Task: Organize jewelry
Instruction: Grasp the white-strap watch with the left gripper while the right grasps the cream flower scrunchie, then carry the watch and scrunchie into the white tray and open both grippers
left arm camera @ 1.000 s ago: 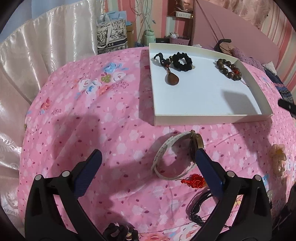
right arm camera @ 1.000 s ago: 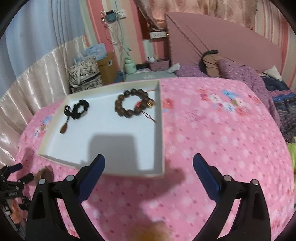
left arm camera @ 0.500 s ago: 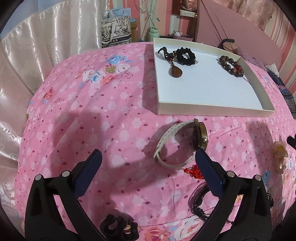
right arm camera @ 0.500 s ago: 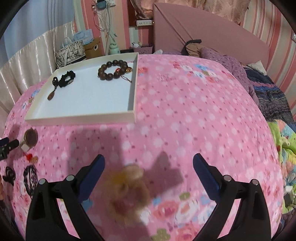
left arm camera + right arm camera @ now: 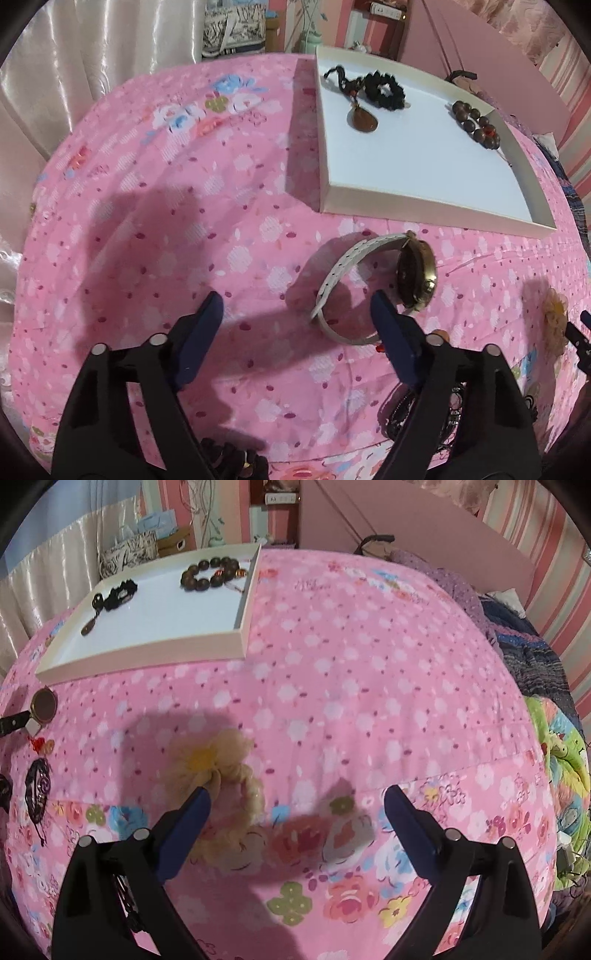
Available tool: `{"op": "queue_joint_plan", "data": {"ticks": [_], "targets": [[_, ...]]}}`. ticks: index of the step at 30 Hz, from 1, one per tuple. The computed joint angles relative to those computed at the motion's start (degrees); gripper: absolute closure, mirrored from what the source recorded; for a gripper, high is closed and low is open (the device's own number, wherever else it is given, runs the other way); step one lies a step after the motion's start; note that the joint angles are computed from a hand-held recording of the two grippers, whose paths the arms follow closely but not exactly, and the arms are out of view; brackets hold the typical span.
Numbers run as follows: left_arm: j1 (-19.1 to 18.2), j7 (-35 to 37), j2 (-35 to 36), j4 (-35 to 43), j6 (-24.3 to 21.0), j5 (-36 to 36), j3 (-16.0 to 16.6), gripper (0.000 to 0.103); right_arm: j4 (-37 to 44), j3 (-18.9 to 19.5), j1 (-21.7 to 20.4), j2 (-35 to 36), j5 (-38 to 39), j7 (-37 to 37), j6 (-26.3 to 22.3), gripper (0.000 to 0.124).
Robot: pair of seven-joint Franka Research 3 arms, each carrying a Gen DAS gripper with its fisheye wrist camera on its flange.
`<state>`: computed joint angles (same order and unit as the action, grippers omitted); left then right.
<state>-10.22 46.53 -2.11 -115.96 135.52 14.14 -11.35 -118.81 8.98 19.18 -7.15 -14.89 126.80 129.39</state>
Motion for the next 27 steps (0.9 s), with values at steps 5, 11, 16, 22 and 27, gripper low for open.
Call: {"op": "queue_joint_plan", "data": {"ticks": [5, 11, 16, 22, 27], "targets": [[-0.17, -0.46, 1.39, 1.02, -0.74, 1.26, -0.14, 0.042, 0.77, -0.88, 0.3, 2.11, 4.34, -2.36, -0.41, 0.061], [-0.2, -0.15, 1.28, 0.97, -0.66, 1.95, -0.06, 0.067, 1.73, -1.0, 0.6, 3.24, 4.0, -2.51, 0.55, 0.078], [-0.19, 1.46, 0.67, 0.33, 0.33, -0.4, 0.05, 0.093, 2.37, -1.26, 0.98, 4.13, 3.68, -2.43, 1.77, 0.103], [-0.03, 2.02, -0.55, -0.97, 1.26, -2.21, 0.15, 0.097, 2.13, -1.64, 0.97, 4.38, 3.91, -2.53, 3.11, 0.114], [0.0, 0.89, -1.99, -2.16, 1.55, -1.4, 0.03, 0.098, 1.73, -1.73, 0.81, 3.99, 3.88, -2.23, 3.88, 0.115]]}}
